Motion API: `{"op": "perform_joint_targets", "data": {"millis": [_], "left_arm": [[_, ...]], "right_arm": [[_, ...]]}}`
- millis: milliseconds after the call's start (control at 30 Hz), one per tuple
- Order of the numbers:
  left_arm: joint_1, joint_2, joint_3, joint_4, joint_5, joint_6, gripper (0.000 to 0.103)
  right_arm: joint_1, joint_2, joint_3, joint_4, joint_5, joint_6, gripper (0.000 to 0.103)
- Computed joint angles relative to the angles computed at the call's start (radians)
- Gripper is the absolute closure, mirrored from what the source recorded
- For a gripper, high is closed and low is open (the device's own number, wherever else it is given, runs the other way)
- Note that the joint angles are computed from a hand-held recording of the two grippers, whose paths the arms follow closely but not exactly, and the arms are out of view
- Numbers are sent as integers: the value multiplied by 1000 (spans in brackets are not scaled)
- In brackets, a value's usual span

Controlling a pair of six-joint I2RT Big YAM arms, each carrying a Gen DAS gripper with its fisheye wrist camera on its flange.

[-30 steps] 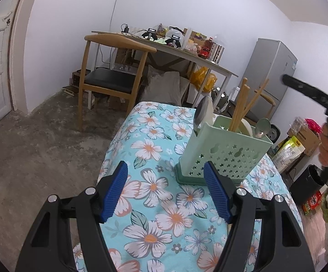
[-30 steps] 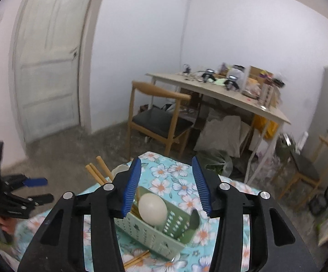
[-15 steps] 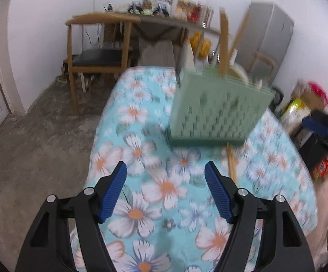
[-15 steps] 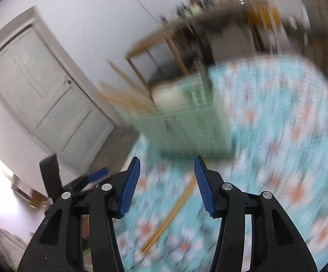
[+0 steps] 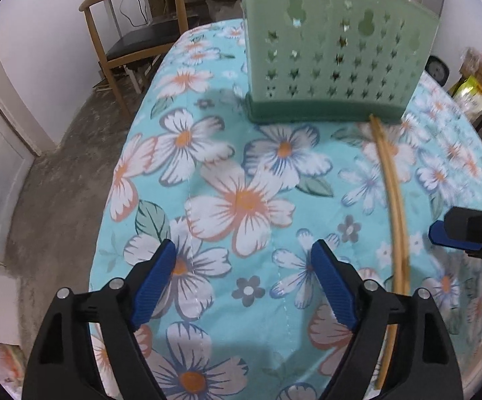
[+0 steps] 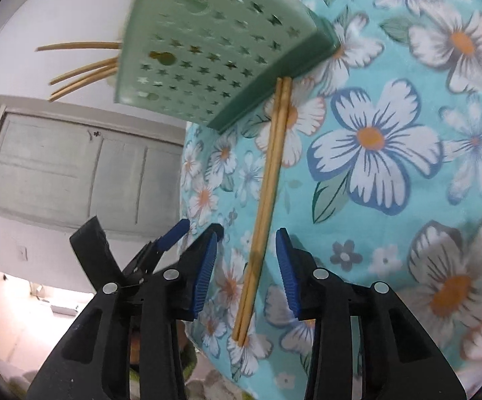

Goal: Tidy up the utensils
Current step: 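Move both open tools back toward the chopstick bundle, then close the right tool on the bundle and pull one chopstick out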

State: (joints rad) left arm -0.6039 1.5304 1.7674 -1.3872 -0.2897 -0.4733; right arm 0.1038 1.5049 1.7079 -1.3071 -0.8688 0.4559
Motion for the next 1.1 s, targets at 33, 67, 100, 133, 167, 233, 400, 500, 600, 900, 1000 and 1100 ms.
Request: {"op": "perform_joint_targets", "data": {"millis": [33,67,100,133,167,233,400,500,600,900,1000,1100], "left_arm": [[-2,2,-1,-2,-6,-1,20],[-4,5,-1,-4,-12,-2,19],[-6,7,0,-7,-19,-2,19],[-7,8,-1,-7,-23,-1,18],[-8,10,0,-8,-27,-2,18],[-11,15,6,-13,-33,-4,17],[-15,22,14,-22,-44,-7,15],[-16,26,20,-27,-48,-7,15],[-16,31,24,-30,-53,-6,14],[-18,31,23,-31,-55,-7,14],[-18,31,23,-32,-56,-6,14],[-18,32,24,-31,-56,-6,14]], "right_arm": [[3,3,-6,8,-3,18,70],[5,5,-14,20,-7,32,71],[9,7,-20,32,-8,49,73],[10,9,-24,38,-9,57,75],[13,10,-30,52,-12,70,77],[13,13,-40,71,-16,80,81],[8,18,-40,69,-16,72,87],[5,21,-47,76,-13,64,91],[-15,14,-70,73,-27,43,93],[-29,7,-95,80,-38,26,98],[-37,8,-83,50,-39,-3,98],[-43,8,-68,22,-35,-21,98]]}}
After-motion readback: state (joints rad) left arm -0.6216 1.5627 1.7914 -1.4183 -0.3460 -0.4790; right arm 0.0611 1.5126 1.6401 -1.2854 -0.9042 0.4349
